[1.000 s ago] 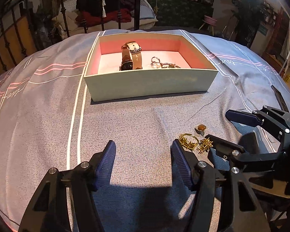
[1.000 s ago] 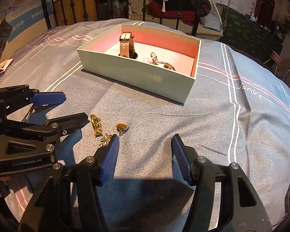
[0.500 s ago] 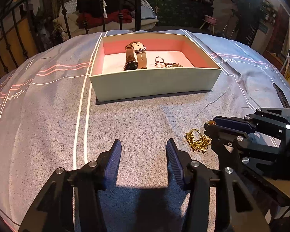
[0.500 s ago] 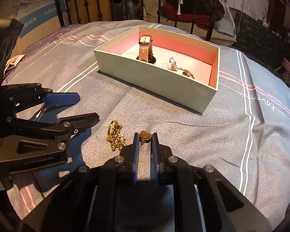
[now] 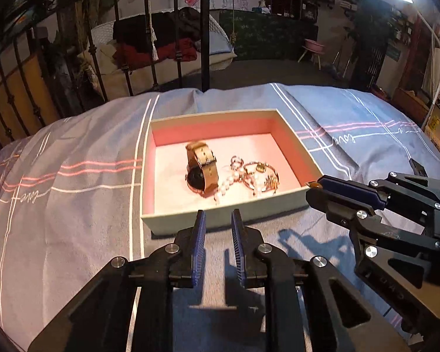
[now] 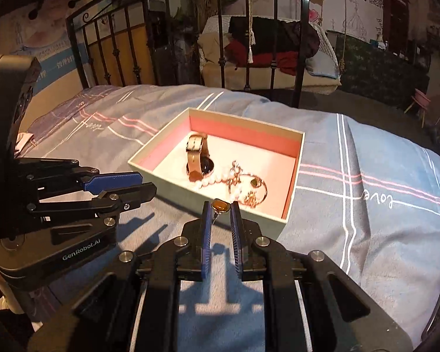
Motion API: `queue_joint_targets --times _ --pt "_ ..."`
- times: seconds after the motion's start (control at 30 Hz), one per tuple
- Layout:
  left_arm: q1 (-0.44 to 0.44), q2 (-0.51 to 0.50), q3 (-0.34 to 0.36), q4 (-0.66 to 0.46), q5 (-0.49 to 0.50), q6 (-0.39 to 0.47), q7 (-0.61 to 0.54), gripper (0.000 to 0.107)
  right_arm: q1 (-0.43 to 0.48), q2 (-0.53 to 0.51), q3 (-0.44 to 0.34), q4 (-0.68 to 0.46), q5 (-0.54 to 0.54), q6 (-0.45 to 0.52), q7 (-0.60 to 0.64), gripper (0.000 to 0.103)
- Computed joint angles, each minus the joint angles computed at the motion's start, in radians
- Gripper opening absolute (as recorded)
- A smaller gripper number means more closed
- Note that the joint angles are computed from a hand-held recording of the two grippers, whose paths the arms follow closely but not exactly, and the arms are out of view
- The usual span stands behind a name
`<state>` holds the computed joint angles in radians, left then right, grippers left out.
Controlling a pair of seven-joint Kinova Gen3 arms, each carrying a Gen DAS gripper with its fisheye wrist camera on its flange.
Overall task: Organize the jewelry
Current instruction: 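Carry the gold earring into the box with the right gripper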
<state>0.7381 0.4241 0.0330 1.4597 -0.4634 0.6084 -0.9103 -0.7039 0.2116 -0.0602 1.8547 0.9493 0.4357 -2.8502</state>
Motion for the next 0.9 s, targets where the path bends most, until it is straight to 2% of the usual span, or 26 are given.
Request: queue_joint_targets --times 0.13,0.37,0.63,0.8,0.9 --pt "-0.026 0.038 0.012 -0.098 0.019 0.036 -0.049 0.018 0.008 0.009 0.019 -0.039 0.032 0.0 -0.024 0.014" --pt "-0.06 0.097 0.014 -0.193 0.093 0.075 -0.1 0.018 0.024 0.046 0.038 -0.083 -0.002 -0.008 0.014 0.014" --pt "-0.087 0.134 0.013 -0.238 0.161 0.09 -0.134 0.018 0.016 0.095 0.074 -0.128 -0.071 -0.003 0.073 0.014" --pt "-0.084 0.149 0.005 -0.256 0.174 0.106 -0.149 0.018 0.006 0.112 0.097 -0.13 -0.098 -0.02 0.088 0.014" --pt "-0.087 0.155 0.004 -0.262 0.182 0.111 -0.152 0.018 0.019 0.124 0.093 -0.139 -0.148 -0.031 0.14 0.014"
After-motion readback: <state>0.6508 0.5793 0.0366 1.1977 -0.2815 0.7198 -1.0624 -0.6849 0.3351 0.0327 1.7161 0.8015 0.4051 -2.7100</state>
